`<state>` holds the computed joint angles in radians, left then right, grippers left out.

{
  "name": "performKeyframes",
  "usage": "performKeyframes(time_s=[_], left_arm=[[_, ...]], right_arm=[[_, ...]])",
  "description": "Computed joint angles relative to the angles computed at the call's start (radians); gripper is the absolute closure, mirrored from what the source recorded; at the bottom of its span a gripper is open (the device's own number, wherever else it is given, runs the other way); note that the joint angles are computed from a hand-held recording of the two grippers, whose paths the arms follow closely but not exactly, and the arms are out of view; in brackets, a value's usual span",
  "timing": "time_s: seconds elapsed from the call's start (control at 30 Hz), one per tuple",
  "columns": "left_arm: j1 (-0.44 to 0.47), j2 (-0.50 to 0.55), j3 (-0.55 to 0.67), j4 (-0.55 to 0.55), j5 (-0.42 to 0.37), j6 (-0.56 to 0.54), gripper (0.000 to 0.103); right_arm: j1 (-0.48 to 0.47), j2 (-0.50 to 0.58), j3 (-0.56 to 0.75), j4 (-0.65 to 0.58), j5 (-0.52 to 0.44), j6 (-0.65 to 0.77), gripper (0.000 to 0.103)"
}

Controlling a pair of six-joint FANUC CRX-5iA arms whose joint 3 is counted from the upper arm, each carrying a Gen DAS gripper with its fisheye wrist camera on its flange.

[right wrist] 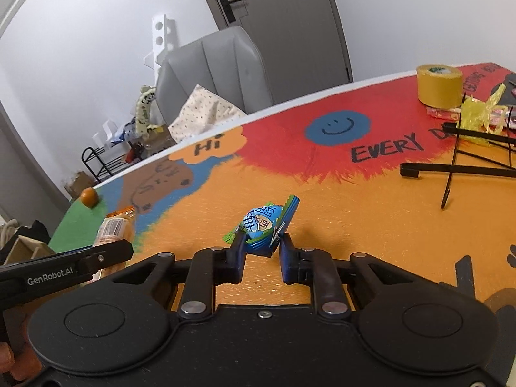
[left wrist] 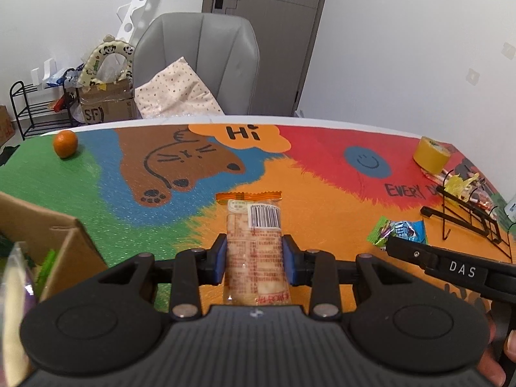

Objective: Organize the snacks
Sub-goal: 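Carry both held snacks over the box opening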

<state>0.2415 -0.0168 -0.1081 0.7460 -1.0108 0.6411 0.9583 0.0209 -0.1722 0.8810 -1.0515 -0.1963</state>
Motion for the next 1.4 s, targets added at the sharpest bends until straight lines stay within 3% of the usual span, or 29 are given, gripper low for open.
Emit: performKeyframes(time_s=[0.8,1.4], left_arm=[[0.178,-0.078,-0.027,0.153,-0.107,-0.125,0.069],[0.327,-0.072,-0.009,0.213,-0.172,-0.178,0.069]], right_arm=[[0.111,0.072,0.133,0.136,-0.028,0.003,0.083],[0.148,0.17,0.259,0.145,0.003,0.062,0.083]])
